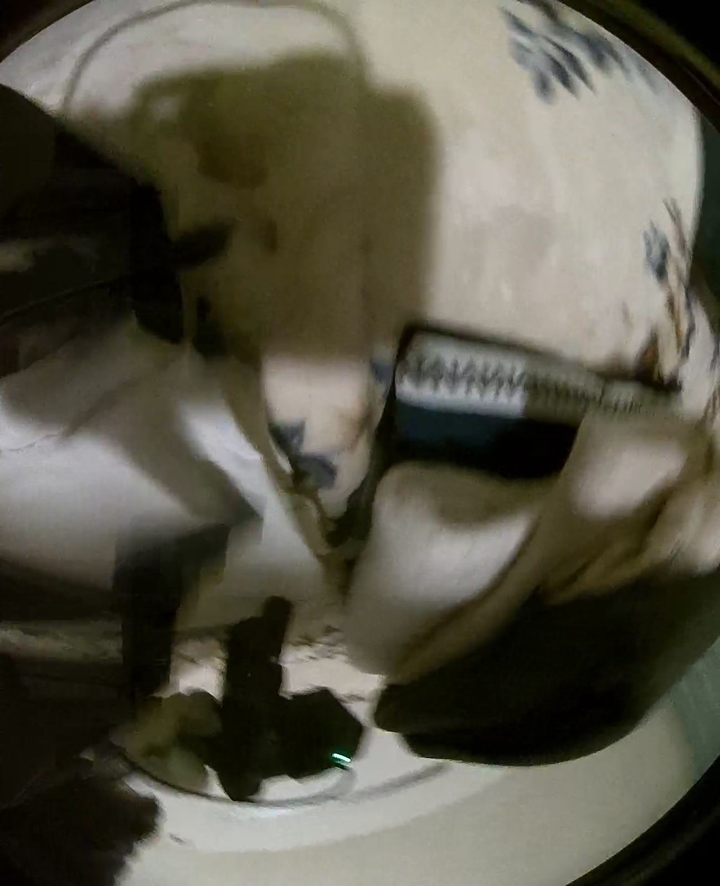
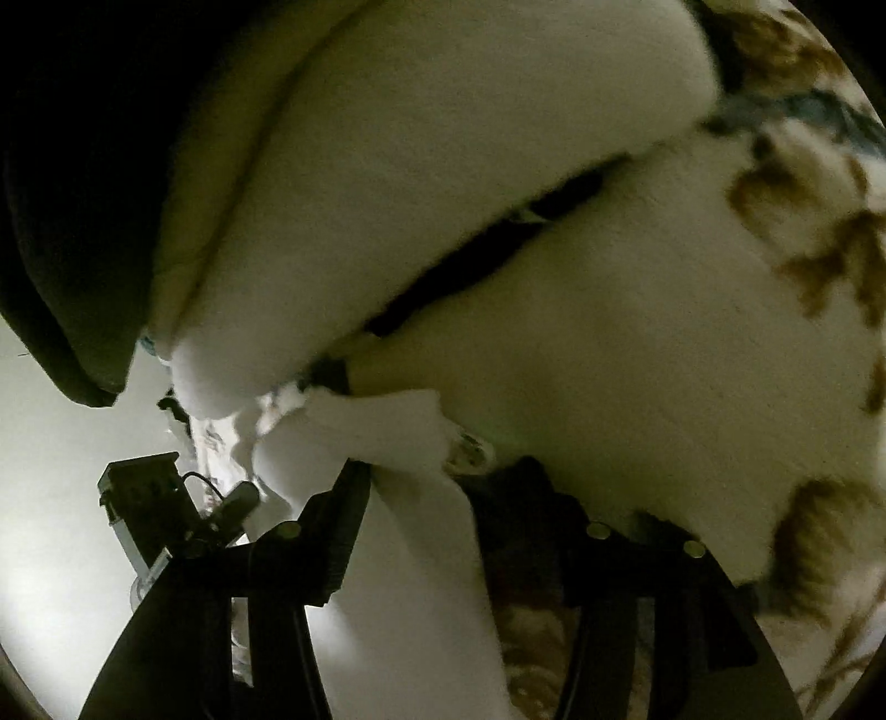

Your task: Fold small clothes

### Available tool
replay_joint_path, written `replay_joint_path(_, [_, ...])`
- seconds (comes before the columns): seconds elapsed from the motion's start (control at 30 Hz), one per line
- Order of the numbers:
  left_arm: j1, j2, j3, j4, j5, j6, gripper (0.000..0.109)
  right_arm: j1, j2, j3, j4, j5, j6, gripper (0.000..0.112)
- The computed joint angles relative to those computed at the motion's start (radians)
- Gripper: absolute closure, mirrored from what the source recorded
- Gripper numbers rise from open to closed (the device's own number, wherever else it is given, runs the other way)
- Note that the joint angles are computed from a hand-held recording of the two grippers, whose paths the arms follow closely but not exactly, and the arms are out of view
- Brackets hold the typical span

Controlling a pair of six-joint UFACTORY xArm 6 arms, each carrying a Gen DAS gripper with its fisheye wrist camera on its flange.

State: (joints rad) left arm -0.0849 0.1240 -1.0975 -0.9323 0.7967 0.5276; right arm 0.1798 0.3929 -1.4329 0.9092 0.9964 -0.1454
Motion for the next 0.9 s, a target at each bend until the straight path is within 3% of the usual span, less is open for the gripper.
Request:
replay_joint_path(0.03, [-0.009,0.002,-0.006,0.017,-0.003,-0.006,0.102,0.007,0.002,-0.006,0.003,-0.004,-0.012,0.067])
replay_joint_path(0.07, [-0.019,-0.004,-0.003,0.033,-0.023,-0.016,0.102,0.016,0.006,-0.018,-0.01,-0.001,-0.01,0.092])
replay_joint_path(0.1, [-0.024,-0.011,0.0,0.043,-0.033,-0.026,0.102,0.023,-0.003,-0.014,-0.022,-0.009,-0.007,0.103])
replay_joint_path(0.17, [-0.02,-0.035,0.012,0.036,-0.034,-0.03,0.102,0.052,-0.022,-0.005,-0.047,-0.053,0.004,0.108])
replay_joint_path(0.4, [0.011,-0.208,0.096,0.026,-0.013,-0.024,0.102,0.083,-0.182,0.106,0.002,-0.116,-0.015,0.11])
replay_joint_path(0.53, [0.016,-0.394,0.206,0.035,-0.008,-0.079,0.102,0.104,-0.34,0.21,0.024,-0.106,-0.047,0.11])
replay_joint_path(0.67, [-0.019,-0.622,0.36,0.085,-0.015,-0.195,0.101,0.054,-0.579,0.388,0.03,-0.004,-0.129,0.11])
replay_joint_path(0.8, [-0.042,-0.891,0.53,0.193,0.059,-0.422,0.094,0.024,-0.809,0.565,-0.019,0.108,-0.133,0.11])
replay_joint_path(0.9, [-0.039,-1.105,0.662,0.298,0.168,-0.615,0.073,0.009,-0.987,0.723,-0.066,0.214,-0.103,0.105])
